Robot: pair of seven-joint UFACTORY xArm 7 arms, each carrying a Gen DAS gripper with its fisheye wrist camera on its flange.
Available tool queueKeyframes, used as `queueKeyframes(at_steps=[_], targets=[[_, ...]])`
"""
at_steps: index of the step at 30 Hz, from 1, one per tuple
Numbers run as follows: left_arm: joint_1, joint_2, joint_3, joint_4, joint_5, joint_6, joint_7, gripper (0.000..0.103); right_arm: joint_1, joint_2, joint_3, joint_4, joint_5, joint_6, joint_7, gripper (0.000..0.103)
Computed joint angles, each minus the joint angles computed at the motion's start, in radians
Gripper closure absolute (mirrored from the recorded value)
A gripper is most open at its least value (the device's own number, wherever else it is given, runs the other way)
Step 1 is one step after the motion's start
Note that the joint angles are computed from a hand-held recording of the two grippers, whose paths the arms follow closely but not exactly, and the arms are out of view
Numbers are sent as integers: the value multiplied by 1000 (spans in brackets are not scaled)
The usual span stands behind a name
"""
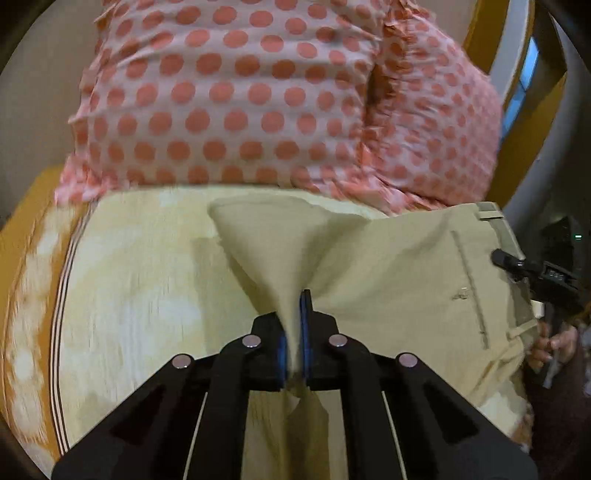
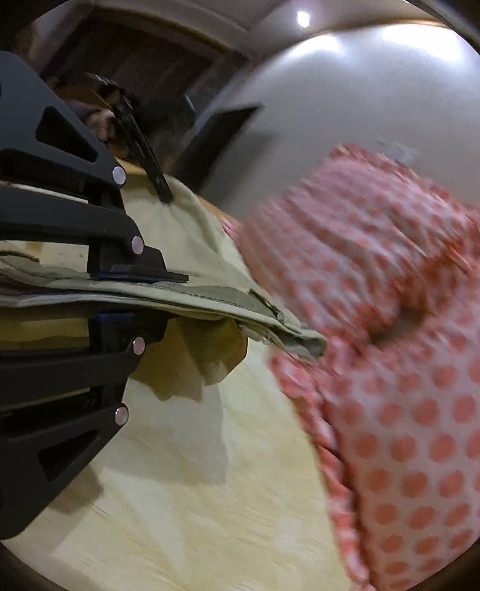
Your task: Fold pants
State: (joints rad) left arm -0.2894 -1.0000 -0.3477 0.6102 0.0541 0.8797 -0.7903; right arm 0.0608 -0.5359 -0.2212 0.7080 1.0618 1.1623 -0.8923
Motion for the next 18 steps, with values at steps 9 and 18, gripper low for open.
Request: queueKeyframes(at_steps=[9,18], targets=[[42,-69,-87,18,107,32,-121,55,24,-144,-36,-57,-152,-74,58,44],[-10,176,-121,89,70,106,-144,51,-19,-260,135,-117,-420,-132,269,14]])
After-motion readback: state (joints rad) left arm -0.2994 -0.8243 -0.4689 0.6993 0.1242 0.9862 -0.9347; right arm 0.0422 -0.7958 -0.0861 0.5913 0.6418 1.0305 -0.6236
